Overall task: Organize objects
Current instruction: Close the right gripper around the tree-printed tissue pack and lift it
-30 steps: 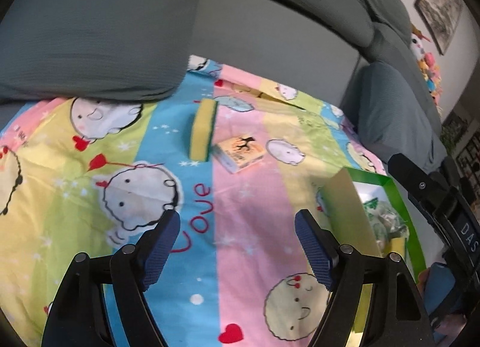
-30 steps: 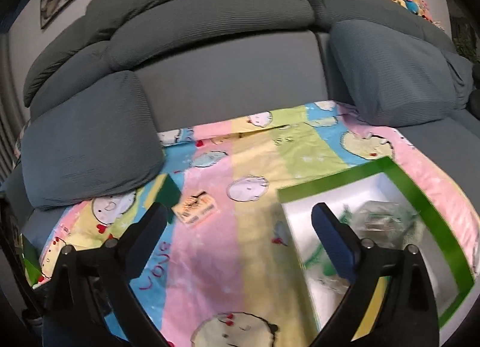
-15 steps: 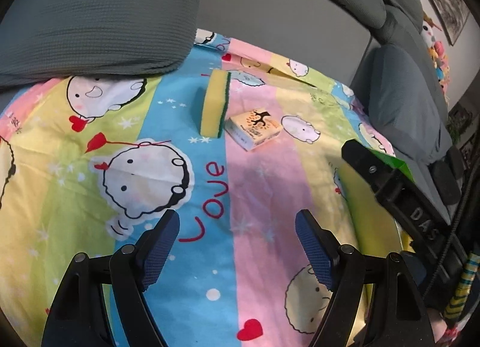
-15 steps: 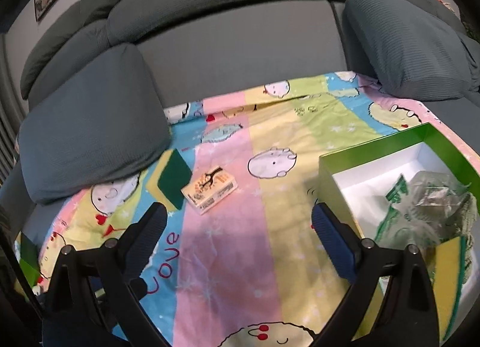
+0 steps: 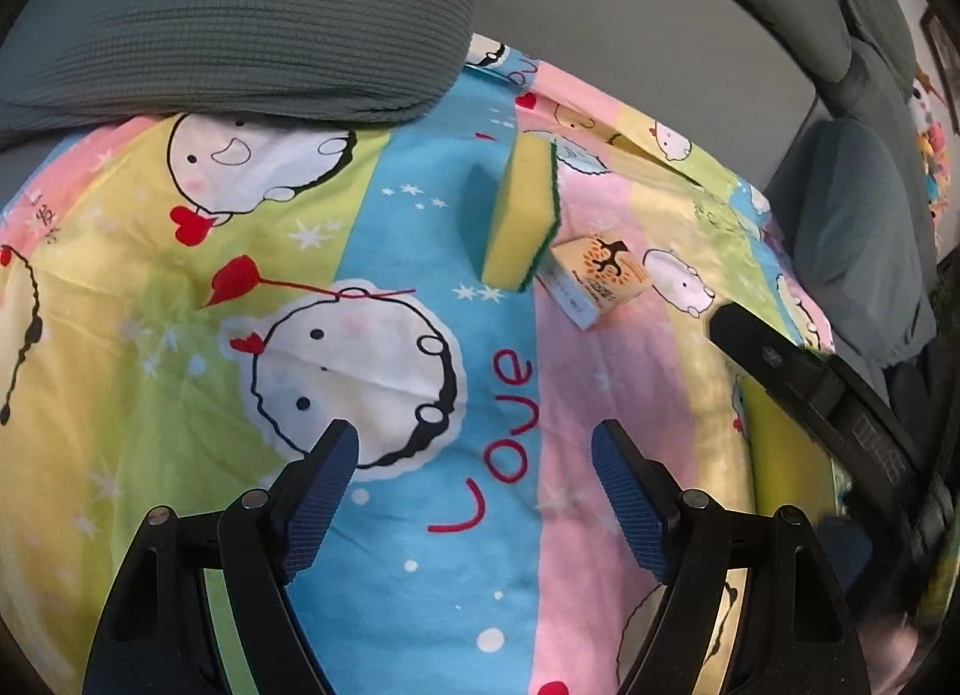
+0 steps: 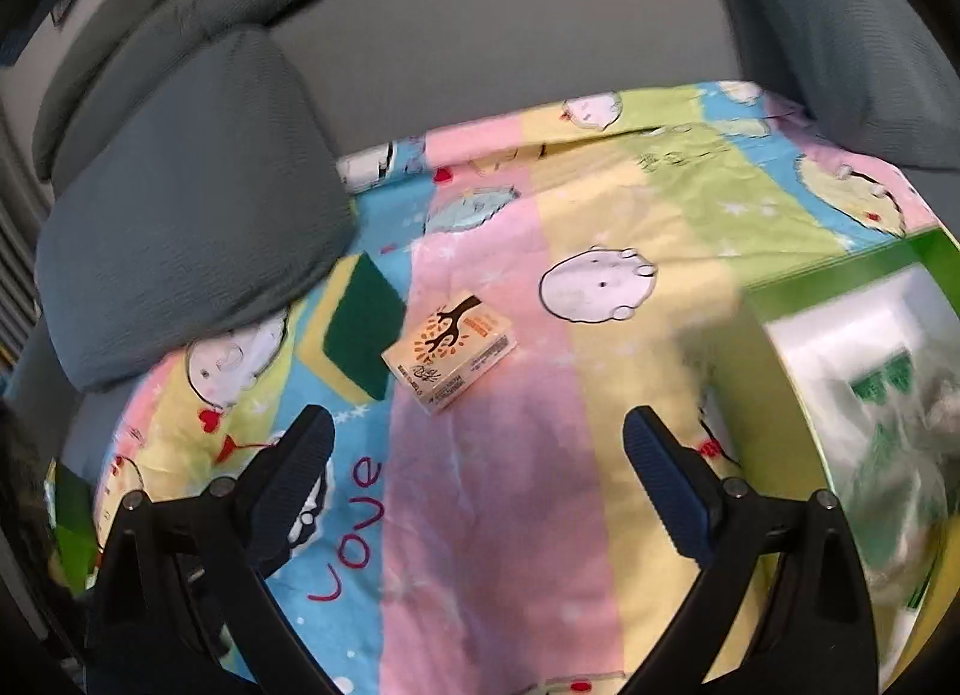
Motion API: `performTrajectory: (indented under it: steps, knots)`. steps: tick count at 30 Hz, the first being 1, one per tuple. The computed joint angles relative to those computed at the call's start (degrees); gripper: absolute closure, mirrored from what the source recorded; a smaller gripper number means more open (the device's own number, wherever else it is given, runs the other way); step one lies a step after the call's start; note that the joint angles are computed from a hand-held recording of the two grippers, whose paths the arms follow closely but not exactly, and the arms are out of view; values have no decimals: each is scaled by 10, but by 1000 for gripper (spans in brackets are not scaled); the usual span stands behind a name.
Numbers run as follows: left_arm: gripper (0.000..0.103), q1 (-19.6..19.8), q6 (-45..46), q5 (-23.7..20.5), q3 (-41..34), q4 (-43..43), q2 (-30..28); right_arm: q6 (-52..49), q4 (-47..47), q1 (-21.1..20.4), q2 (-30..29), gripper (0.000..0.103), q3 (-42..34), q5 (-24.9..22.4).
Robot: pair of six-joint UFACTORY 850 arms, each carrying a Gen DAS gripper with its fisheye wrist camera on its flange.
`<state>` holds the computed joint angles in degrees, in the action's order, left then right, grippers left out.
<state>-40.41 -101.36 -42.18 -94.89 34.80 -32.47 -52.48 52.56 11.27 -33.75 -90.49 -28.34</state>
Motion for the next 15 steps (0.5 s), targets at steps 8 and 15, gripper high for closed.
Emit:
performTrajectory:
  steps: [8, 15]
  knots:
    - [22, 11, 0, 3, 16, -27, 8, 306, -179, 17, -148, 7, -234, -130]
    - [22, 15, -36, 11, 37, -28, 22, 407, -227, 31, -260, 16, -404, -207]
